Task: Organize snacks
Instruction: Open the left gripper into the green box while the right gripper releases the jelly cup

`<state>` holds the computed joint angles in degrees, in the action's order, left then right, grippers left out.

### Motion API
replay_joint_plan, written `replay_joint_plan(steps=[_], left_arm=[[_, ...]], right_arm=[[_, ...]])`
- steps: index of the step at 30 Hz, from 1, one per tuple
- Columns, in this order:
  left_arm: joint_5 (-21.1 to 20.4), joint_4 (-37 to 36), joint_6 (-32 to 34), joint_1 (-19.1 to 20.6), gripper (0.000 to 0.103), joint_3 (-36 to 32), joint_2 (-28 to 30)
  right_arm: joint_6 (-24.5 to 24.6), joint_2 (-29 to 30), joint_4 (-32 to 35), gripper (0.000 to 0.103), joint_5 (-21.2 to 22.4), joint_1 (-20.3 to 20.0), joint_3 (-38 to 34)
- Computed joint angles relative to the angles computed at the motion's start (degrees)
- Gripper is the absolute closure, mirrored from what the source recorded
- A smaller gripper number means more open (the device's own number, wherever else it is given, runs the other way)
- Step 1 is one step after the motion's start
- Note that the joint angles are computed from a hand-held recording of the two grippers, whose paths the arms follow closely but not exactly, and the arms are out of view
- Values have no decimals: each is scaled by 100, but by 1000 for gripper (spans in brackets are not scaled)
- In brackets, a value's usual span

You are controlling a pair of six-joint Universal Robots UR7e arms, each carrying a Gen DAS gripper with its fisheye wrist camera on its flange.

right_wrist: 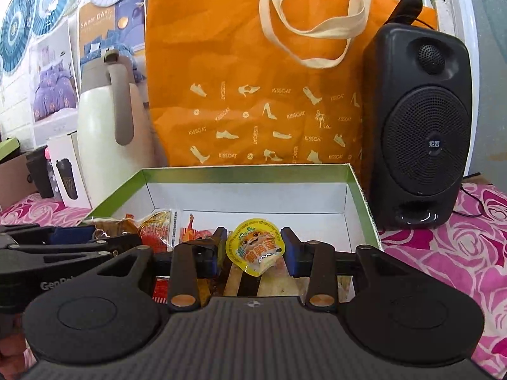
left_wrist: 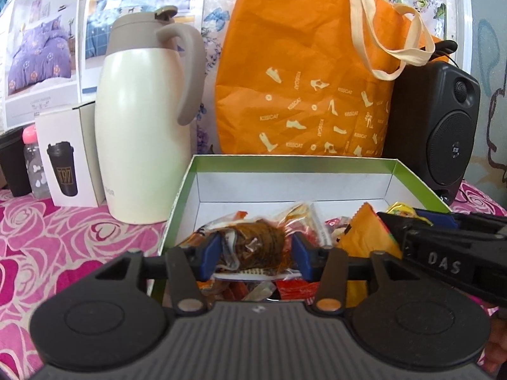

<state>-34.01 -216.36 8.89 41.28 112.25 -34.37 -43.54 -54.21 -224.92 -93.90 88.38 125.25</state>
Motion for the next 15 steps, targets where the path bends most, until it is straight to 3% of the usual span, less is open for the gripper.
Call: replay_joint_plan(steps=[11, 14, 15], left_arm=[[222, -295, 257, -126, 43, 80, -12], [270, -304, 268, -149, 42, 84, -6], [270, -319, 278, -157, 42, 100, -13]], right_arm=[[-93, 44, 115, 35, -352, 113, -125], [-121, 62, 119, 26, -435, 146, -161], [-124, 70, 96, 14, -455, 155, -168]])
